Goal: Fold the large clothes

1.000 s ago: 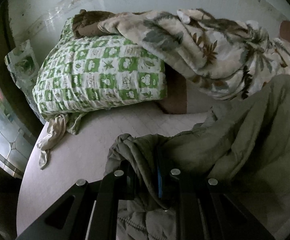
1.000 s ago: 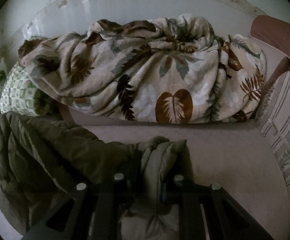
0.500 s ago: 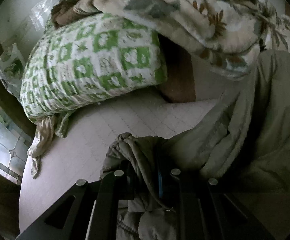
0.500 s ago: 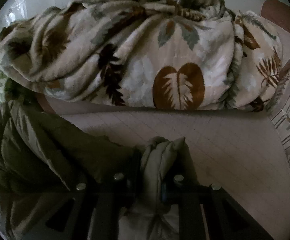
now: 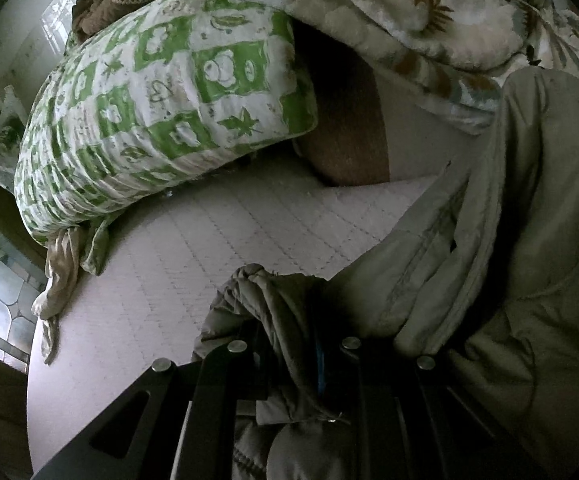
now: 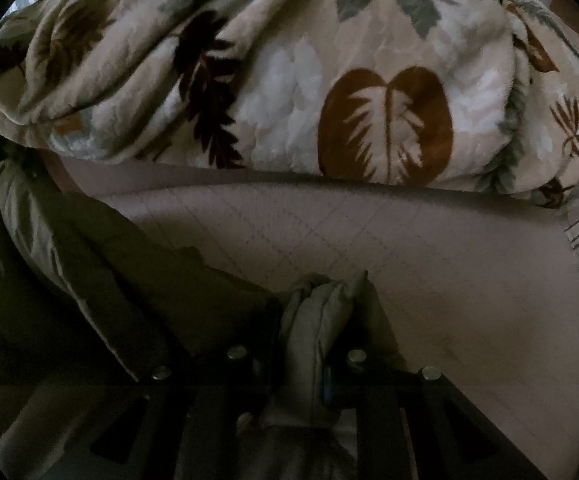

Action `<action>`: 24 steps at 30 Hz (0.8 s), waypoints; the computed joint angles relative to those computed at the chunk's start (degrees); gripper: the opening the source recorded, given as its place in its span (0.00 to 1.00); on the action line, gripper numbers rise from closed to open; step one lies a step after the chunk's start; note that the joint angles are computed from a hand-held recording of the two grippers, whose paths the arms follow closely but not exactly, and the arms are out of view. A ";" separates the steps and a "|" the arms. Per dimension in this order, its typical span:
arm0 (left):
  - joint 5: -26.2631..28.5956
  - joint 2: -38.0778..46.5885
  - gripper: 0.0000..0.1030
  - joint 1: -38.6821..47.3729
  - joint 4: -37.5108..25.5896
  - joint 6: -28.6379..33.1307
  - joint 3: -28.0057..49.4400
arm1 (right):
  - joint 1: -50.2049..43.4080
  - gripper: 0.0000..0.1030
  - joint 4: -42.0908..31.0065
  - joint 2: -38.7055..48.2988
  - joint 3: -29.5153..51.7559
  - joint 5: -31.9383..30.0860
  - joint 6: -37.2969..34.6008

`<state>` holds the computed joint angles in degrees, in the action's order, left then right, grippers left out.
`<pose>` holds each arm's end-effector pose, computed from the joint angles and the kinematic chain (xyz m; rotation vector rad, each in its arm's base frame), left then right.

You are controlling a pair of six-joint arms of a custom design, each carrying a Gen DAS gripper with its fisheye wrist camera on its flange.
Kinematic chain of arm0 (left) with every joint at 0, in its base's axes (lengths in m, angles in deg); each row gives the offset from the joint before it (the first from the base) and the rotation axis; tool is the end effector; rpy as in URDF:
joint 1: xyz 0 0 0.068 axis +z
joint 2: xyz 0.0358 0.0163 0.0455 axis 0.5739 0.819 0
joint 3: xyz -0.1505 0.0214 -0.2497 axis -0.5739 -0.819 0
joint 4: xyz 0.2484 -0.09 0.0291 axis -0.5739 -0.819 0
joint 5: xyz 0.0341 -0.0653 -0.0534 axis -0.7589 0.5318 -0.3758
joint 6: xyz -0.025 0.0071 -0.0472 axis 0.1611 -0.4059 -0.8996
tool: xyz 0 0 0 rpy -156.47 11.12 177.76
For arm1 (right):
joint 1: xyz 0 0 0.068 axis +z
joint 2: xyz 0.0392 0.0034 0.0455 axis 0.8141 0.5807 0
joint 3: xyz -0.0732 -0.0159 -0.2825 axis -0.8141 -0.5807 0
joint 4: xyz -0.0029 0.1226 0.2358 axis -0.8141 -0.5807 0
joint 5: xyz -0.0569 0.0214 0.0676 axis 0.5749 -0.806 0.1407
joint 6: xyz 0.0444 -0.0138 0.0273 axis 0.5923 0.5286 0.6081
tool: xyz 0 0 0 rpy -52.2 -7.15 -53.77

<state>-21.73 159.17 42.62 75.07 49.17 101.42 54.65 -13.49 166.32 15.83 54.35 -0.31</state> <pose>0.2848 0.0429 0.1105 0.1204 2.4714 0.3472 0.2311 -0.0007 0.1397 0.0286 2.7201 -0.0481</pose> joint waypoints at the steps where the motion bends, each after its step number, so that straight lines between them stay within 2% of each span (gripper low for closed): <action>1: -0.03 0.29 0.16 -0.06 0.13 -0.03 0.05 | 0.07 0.16 -0.05 0.38 0.16 0.10 -0.14; 12: 1.09 -0.24 0.17 0.85 -0.73 0.14 0.25 | -2.35 0.18 -0.03 -0.53 -0.22 -2.75 -0.02; 17: 3.32 -2.40 0.18 2.38 -4.73 -0.71 1.15 | -9.48 0.22 -0.66 -3.68 -1.32 -12.10 0.30; 21: 8.92 -3.83 0.21 5.90 -11.22 -3.54 3.86 | -17.14 0.25 -4.02 -5.75 -0.76 -22.03 -1.30; 24: 10.46 -5.41 0.24 6.69 -13.30 -4.07 4.05 | -21.79 0.30 -7.22 -6.61 0.06 -27.44 -2.77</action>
